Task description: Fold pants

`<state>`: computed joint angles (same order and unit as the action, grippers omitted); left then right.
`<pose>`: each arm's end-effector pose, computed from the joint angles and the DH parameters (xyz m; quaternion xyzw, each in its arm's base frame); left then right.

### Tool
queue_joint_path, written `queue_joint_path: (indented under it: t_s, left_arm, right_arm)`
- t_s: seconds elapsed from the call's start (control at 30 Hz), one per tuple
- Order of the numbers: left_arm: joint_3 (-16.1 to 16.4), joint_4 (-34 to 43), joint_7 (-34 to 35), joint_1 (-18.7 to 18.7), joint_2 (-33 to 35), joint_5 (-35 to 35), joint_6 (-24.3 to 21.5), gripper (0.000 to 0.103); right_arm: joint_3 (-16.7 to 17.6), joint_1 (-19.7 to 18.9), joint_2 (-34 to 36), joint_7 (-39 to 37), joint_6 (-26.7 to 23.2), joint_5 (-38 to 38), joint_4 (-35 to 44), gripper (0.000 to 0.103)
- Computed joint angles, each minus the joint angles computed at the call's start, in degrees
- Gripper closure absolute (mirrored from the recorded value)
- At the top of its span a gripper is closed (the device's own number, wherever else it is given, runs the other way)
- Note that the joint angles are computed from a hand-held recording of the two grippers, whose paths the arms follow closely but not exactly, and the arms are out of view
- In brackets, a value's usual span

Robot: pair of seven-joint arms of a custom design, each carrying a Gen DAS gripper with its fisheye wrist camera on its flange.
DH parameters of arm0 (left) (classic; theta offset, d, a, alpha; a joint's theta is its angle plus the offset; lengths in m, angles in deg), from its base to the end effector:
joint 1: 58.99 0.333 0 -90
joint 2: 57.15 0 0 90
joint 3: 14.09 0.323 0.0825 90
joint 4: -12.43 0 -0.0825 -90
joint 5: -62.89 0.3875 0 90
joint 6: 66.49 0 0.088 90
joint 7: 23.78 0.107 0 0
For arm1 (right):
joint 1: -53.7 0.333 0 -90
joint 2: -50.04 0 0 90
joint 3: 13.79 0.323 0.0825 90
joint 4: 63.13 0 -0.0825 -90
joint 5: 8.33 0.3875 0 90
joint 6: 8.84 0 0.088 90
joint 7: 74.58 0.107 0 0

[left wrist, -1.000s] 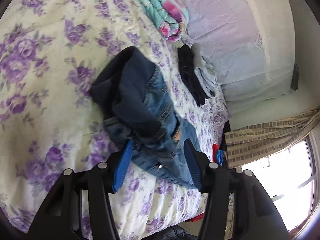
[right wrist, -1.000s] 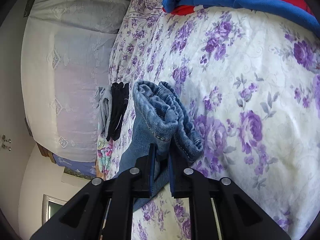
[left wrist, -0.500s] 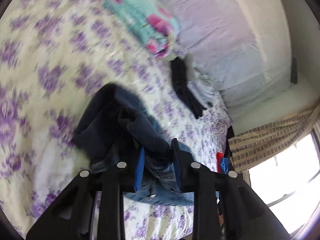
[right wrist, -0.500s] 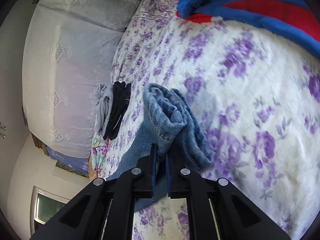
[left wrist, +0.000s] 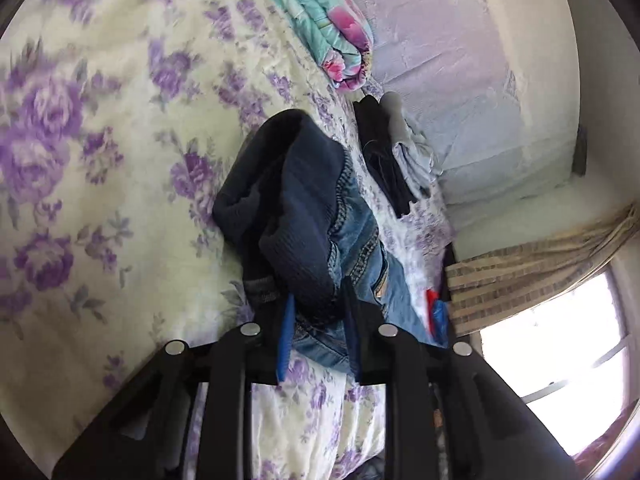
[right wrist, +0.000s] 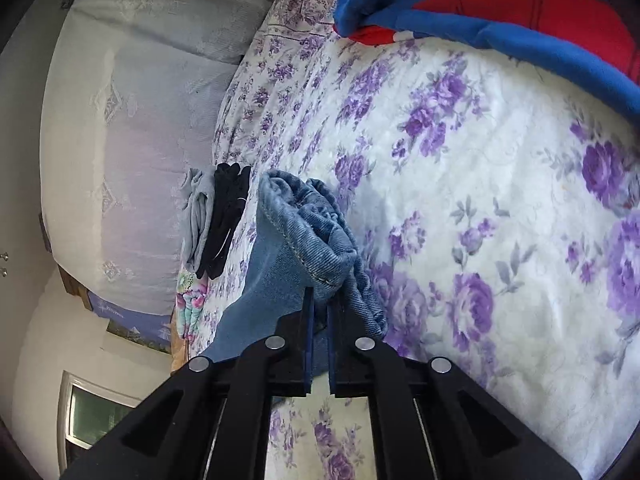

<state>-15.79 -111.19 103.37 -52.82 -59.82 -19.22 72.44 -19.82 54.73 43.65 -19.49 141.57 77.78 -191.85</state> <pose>0.5592 0.0396 0.4593 0.7273 -0.4517 0.5073 0.0984 0.5297 -0.0711 0.4534 -0.3635 0.7822 0.0435 0.5041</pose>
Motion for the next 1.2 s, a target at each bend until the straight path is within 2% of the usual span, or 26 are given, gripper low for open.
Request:
queue_joint_path:
  t_s: [0.1,0.13,0.17,0.23,0.27,0.33,0.4,0.47,0.5,0.63,0.67,0.7,0.77,0.8,0.83,0.87,0.9,0.97,1.0,1.03,1.07,1.1,1.2]
  left_arm:
    - [-1.6,-1.6,-2.4,-1.6,-4.2,7.0,8.8,0.072]
    - [-2.0,-2.6,-2.7,-2.4,-6.0,8.5,12.2,0.062]
    - [-2.0,-3.5,-2.6,-3.2,-7.4,8.9,15.1,0.053]
    - [-2.0,-4.6,-3.3,-4.8,-9.6,10.5,19.7,0.051]
    - [-1.6,-4.6,-2.8,-5.7,-10.2,10.5,20.2,0.051]
    - [-0.4,-3.1,-0.4,-7.8,-10.4,9.8,19.4,0.051]
    - [-0.6,-0.8,-0.1,-9.4,-9.1,11.9,19.1,0.05]
    - [-1.3,2.1,0.4,-10.9,-6.4,13.1,19.0,0.044]
    - [-1.6,3.1,1.2,-11.5,-5.1,12.8,18.9,0.043]
    - [-3.7,6.4,-2.0,-11.4,1.3,17.1,18.4,0.043]
    - [-4.1,6.5,-4.3,-11.0,2.6,19.5,19.0,0.045]
    - [-4.4,6.3,-4.8,-10.5,3.4,20.5,19.2,0.053]
    - [-5.1,4.8,-0.8,-9.7,3.2,19.1,20.9,0.068]
    - [-5.0,4.1,0.7,-9.2,2.6,18.1,20.0,0.074]
    - [-4.8,3.6,1.0,-8.7,2.1,16.9,19.1,0.076]
    - [-4.5,3.0,0.3,-8.2,1.5,16.1,18.5,0.077]
    - [-4.0,2.3,-0.4,-7.7,0.8,15.0,17.8,0.077]
    - [-3.3,1.3,0.2,-7.3,-0.8,11.3,16.3,0.072]
    - [-3.4,0.7,0.8,-7.6,-1.8,10.9,17.2,0.066]
    - [-3.8,0.3,0.7,-8.0,-2.5,11.7,18.7,0.062]
    - [-4.0,0.1,0.9,-8.7,-3.2,12.2,19.9,0.053]
    - [-4.2,0.2,2.4,-9.5,-3.6,11.4,20.7,0.045]
    - [-4.4,1.8,7.8,-11.9,-3.3,8.9,19.3,0.039]
  right_arm:
    - [0.0,-0.1,-1.1,3.5,0.3,-3.6,-0.5,0.096]
    - [-0.1,-0.1,-1.6,3.7,0.8,-3.5,-0.9,0.094]
    - [0.1,0.0,-2.5,4.2,2.6,-4.0,-1.6,0.093]
    - [1.3,0.7,-4.8,6.0,9.6,-7.3,-3.3,0.093]
    - [1.8,1.3,-5.7,6.4,13.3,-8.8,-3.8,0.093]
    - [1.7,3.7,-6.4,3.0,17.0,-7.9,-3.0,0.093]
    - [0.9,6.7,-6.1,-3.5,15.7,-4.0,-0.4,0.093]
    - [1.0,8.2,-3.7,-5.5,11.5,-2.9,3.1,0.078]
    - [1.5,8.7,-2.4,-6.0,10.1,-2.7,4.9,0.06]
    - [3.5,9.0,3.7,-4.6,7.2,-4.5,10.6,0.058]
    - [3.8,8.6,5.3,-2.3,6.2,-5.7,11.5,0.058]
    - [4.1,8.1,6.8,0.9,5.8,-8.1,12.0,0.058]
    - [4.5,6.9,8.8,5.9,6.5,-12.0,11.6,0.06]
    - [4.5,5.8,9.1,4.1,5.1,-9.3,11.1,0.074]
    - [4.4,4.9,8.8,3.4,4.3,-7.5,10.2,0.093]
    - [4.2,4.1,8.0,3.8,4.0,-6.1,9.0,0.096]
    - [4.1,3.6,6.7,3.0,4.1,-4.0,7.7,0.094]
    - [3.8,3.2,3.2,1.2,5.2,-3.1,5.0,0.088]
    - [3.5,3.2,1.3,0.1,6.4,-2.7,3.8,0.077]
    - [3.3,3.3,-0.7,-0.2,8.1,-2.3,2.4,0.057]
    - [3.0,3.5,-2.5,0.4,10.3,-2.1,1.2,0.051]
    - [2.6,3.5,-3.8,0.9,11.4,-2.1,0.3,0.051]
    - [0.7,3.6,-5.0,4.2,10.0,-3.8,-1.1,0.051]
